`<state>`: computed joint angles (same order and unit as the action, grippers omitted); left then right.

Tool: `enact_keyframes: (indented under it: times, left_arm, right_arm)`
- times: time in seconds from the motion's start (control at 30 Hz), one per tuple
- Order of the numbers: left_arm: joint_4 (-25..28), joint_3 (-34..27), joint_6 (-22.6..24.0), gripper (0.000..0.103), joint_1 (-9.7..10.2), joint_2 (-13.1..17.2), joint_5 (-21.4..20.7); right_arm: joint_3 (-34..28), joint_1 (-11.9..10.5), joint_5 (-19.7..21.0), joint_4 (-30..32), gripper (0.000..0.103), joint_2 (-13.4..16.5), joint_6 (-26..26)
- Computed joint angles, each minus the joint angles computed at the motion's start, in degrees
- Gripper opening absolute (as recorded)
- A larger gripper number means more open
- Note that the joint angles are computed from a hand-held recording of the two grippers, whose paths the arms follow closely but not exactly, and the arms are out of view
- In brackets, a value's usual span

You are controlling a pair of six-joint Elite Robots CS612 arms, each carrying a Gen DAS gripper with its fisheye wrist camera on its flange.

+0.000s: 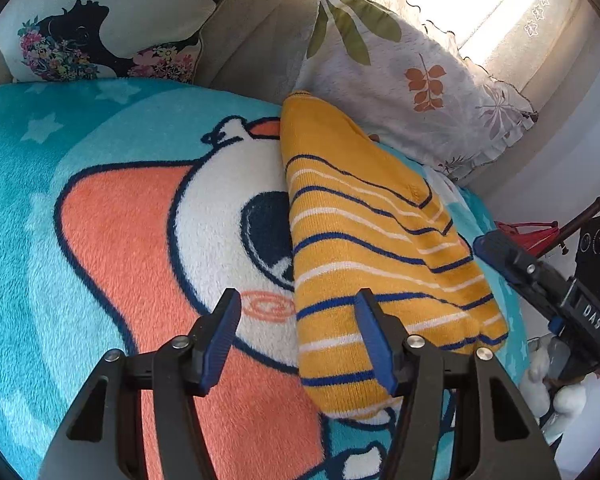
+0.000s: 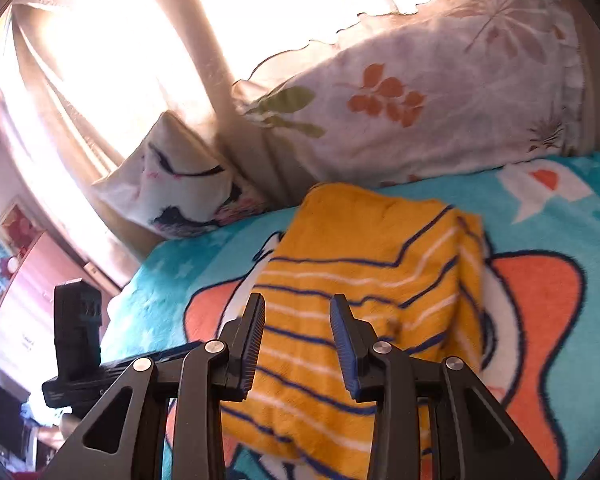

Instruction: Fold small clothes

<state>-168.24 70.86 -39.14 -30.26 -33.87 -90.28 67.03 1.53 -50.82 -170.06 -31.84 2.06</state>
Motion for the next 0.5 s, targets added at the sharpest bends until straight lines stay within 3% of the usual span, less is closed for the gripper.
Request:
enact_keyframes:
  times: [0.03,0.13,0.17,0.23,0.4,0.5]
  left_arm:
    - [-0.14,0.42,-0.04,0.061,-0.17,-0.17,0.2]
    - [-1.01,1.69,-0.44,0.069,-0.58,-0.65,0.57]
    - [-1.28,2.06,-0.67,0.069,-0.7,-0.78,0.63]
    - [-1.84,3.01,-0.98,0.069,-1.14,-1.13,2.16]
    - [-3.13,4.91,-1.59,0.072,-2.4,-1.73,7.42]
    - [0.13,4.48,0.33,0.072,-3.27,-1.67,11.62]
  right_arm:
    - [0.23,0.26,-1.06,1.48,0.037,-0.01,-1.33]
    - [0.54,0.96,-10.51,4.96,0.036,0.43,-2.06]
    - [0.67,0.71,-11.13,5.71,0.034,0.81,-1.34]
    - [2.47,-0.28,-8.23,1.07,0.033,1.03,1.89]
    - [9.02,-0.27,-13.76,-9.04,0.034,-1.52,5.69]
    - [12.35,0.0,-16.14,-15.42,0.038,-2.84,7.7]
